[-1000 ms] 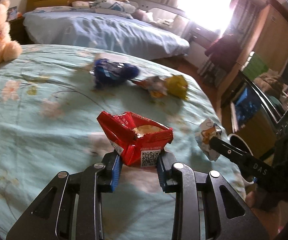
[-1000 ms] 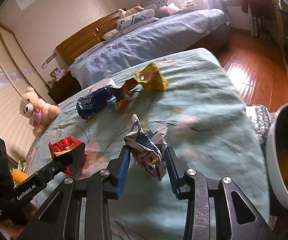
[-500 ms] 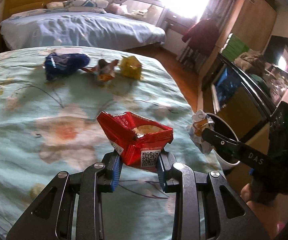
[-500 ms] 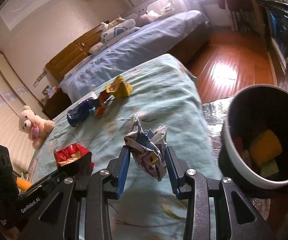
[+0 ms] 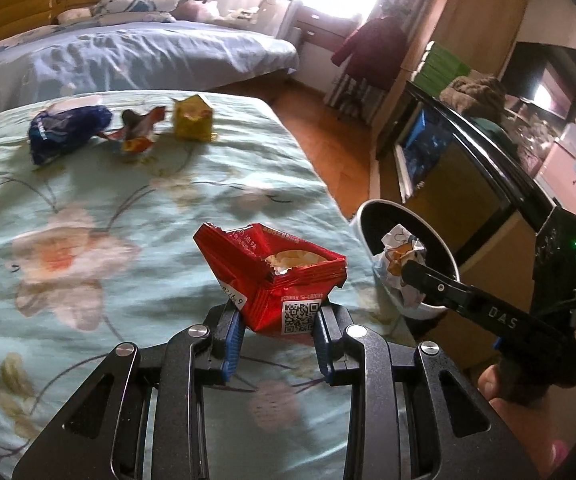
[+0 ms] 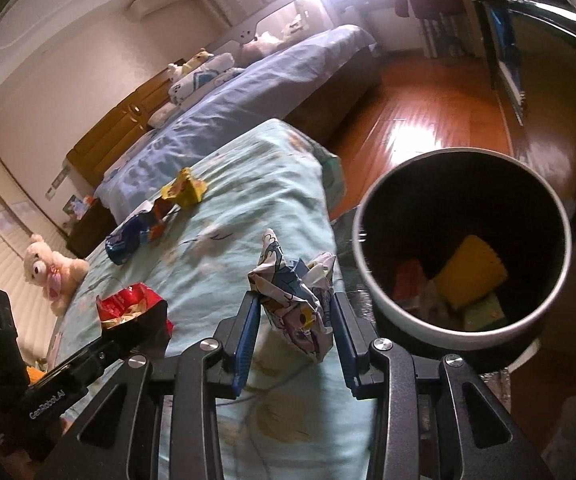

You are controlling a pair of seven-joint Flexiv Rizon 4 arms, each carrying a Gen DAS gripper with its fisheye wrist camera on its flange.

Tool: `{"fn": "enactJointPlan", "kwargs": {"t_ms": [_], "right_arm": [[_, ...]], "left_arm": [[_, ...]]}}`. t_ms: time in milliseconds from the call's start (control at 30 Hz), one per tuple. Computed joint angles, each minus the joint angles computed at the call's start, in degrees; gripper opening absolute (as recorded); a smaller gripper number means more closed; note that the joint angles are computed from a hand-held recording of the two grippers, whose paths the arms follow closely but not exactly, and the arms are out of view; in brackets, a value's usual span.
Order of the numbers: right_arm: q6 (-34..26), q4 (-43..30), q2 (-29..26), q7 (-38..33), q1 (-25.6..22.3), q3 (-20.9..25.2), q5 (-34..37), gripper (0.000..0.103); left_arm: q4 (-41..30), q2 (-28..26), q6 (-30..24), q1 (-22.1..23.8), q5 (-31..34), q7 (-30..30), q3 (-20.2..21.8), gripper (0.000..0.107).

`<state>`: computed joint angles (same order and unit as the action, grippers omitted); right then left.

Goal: Collect trash
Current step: 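Carry the red bag and white wrapper over the bin and open both tools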

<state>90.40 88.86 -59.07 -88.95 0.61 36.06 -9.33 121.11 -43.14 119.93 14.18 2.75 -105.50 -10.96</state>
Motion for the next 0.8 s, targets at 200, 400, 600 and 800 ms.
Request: {"fn": "enactJointPlan", "kwargs": {"t_ms": [200,400,600,800], "right_arm": [[0.4,-0.1,0.0,0.4,-1.0,-0.6,0.5,0.037],[1.0,-0.2,0.1,1.1,-1.8,-0.9,0.5,0.037],[1.3,-0.3,0.0,1.9,-2.5,-1.2,0.2,0.037],[1.5,-0.5,-0.2,2.9,-3.1,-1.5,0.0,0.037]], "left_arm": [[-1.7,-0.3,-1.6,-1.1,0.0,1.2,-0.5,0.028],[-3.3,-0.7,-3.0,-2.3,-0.6,2.7,-0.9,0.028],[-5.1,-1.3,-4.3,-3.5,-1.4,4.3,-1.3,0.028],[-7.0,-1.7,-6.1,-4.6,-2.5,6.0,-1.7,0.028]]}}
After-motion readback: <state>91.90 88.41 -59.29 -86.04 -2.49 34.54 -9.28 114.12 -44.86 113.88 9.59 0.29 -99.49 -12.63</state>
